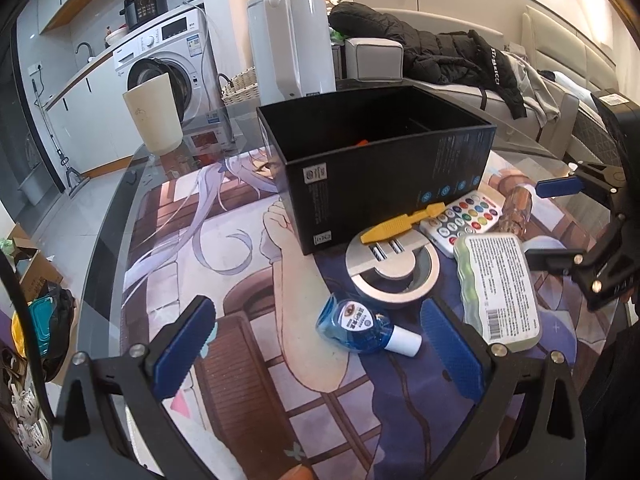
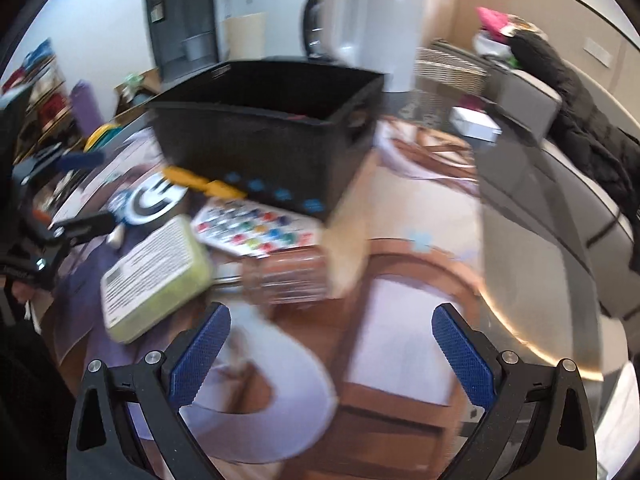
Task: Organize rigid objects
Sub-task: 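Move both tools toward the correction tape and the clear screwdriver, then grasp the blue correction tape with the left tool while the right tool grasps the screwdriver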
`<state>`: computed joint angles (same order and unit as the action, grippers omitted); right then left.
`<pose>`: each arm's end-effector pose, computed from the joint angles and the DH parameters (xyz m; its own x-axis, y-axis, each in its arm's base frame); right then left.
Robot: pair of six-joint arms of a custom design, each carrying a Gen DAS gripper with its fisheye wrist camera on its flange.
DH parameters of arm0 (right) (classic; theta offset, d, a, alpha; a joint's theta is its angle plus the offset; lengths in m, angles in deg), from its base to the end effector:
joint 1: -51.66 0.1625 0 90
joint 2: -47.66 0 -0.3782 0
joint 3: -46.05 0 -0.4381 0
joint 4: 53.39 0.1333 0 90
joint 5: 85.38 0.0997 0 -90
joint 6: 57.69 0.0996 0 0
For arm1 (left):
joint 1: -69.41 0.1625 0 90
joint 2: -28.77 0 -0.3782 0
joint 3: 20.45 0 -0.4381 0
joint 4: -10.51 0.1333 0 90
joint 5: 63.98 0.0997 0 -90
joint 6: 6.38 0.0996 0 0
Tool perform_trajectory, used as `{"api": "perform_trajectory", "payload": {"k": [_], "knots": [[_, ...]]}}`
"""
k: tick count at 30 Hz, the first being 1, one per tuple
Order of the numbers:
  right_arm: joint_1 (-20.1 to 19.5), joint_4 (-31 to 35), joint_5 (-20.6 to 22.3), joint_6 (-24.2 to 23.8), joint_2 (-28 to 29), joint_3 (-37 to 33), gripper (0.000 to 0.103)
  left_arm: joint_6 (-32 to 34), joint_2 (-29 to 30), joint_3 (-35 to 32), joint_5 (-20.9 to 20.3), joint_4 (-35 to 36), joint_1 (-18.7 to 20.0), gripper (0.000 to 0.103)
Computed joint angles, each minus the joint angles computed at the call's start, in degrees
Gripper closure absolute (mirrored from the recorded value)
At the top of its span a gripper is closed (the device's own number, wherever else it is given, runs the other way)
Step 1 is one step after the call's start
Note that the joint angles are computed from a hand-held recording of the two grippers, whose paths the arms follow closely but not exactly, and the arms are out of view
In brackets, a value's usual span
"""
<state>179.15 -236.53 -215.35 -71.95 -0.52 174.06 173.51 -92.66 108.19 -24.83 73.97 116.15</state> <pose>0.3253 -0.3102 -0.0382 -0.5307 -0.5285 0.6626 -0.7460 0.6624 -0.0691 0.0408 -0.2638 0.3379 -0.6369 0.2444 -0.7311 0.6455 0.6877 -0.3324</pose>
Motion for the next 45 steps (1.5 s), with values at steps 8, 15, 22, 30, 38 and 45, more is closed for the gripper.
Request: {"api": "perform_trajectory", "payload": {"k": [8,15,22,30,38,45], "knots": [[0.4,-0.4,2.8,0.9,3.0,-1.8,0.0,0.4,0.2,0.0,0.2,0.0,0.4,0.0],[0.1,-1.1,2.3,1.7,3.9,-2.8,0.001,1.7,1.3,-0.9,1.0,-0.9,1.9,0.0],[-0.1,0.1,3.1,1.8,3.0,-2.4,0.001,4.3,2.5,-2.2,3.9,-0.3,3.5,0.0],[-0.1,-0.3,3.9,2.9,3.4,-2.8,0.001,6.4,4.5,-2.1,5.2,1.0,4.3,0.0],[-0.2,-0.5,3.9,3.7,3.6,-3.0,0.001,6.4,5.5,-2.9,6.9,0.8,5.3,0.0],[-0.3,-0.9,3.9,4.9,3.6,-3.0,0.002,5.8,7.3,-5.2,10.4,0.4,9.1,0.0]]}}
